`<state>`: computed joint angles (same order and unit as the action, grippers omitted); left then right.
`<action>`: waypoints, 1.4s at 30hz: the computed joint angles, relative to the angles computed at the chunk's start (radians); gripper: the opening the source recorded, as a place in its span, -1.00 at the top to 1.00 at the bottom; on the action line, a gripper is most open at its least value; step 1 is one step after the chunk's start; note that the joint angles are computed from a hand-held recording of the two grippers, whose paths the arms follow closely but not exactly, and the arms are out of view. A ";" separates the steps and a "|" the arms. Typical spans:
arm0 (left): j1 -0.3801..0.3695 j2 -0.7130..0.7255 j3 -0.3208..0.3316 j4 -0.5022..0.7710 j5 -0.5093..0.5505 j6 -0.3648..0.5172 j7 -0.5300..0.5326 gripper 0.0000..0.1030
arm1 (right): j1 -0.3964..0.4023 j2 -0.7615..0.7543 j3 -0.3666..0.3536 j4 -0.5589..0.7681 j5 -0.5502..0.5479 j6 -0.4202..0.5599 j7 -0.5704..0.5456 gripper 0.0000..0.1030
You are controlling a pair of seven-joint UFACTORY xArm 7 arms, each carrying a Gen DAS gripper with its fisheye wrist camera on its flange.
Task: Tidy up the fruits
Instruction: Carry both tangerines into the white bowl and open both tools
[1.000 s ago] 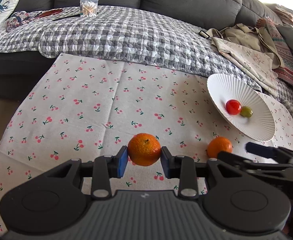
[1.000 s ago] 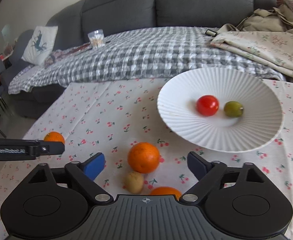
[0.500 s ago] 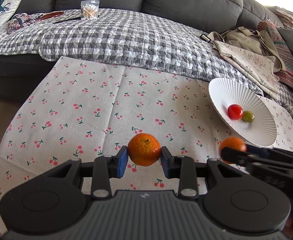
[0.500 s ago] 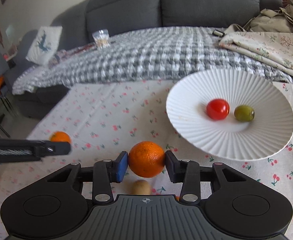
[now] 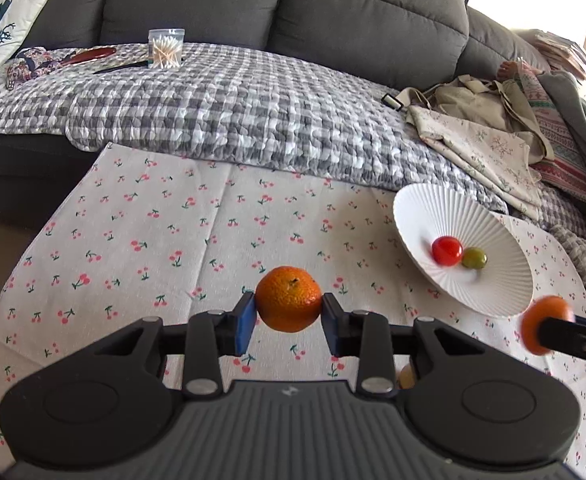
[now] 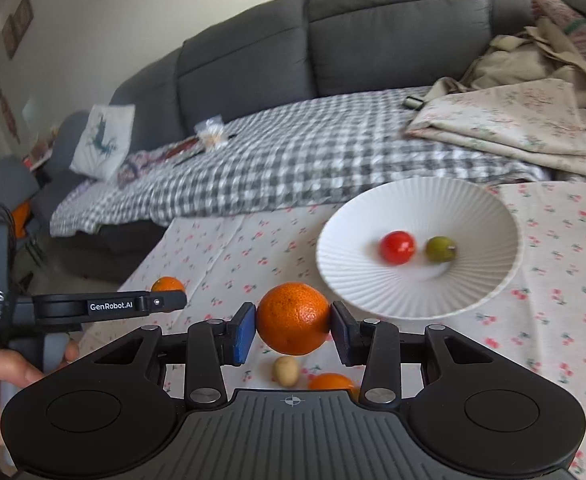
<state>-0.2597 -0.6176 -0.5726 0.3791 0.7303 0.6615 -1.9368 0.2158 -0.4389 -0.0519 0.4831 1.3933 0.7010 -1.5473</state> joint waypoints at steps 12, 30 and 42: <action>0.063 0.129 -0.028 0.097 0.153 -0.032 -0.100 0.35 | -0.082 0.066 -0.057 0.069 0.019 0.031 -0.035 0.24; -0.010 0.604 0.089 0.449 0.623 -0.014 -0.071 0.35 | -0.135 0.302 0.042 0.223 0.214 -0.104 -0.151 0.24; -0.139 0.723 0.248 0.520 0.691 -0.048 -0.034 0.34 | -0.112 0.396 0.095 0.287 0.271 -0.197 -0.242 0.24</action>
<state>-0.3983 0.1053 -0.3250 0.8987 1.4210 0.6140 -1.9703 0.1035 -0.0434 0.0429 0.7698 1.6645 0.5035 -1.7896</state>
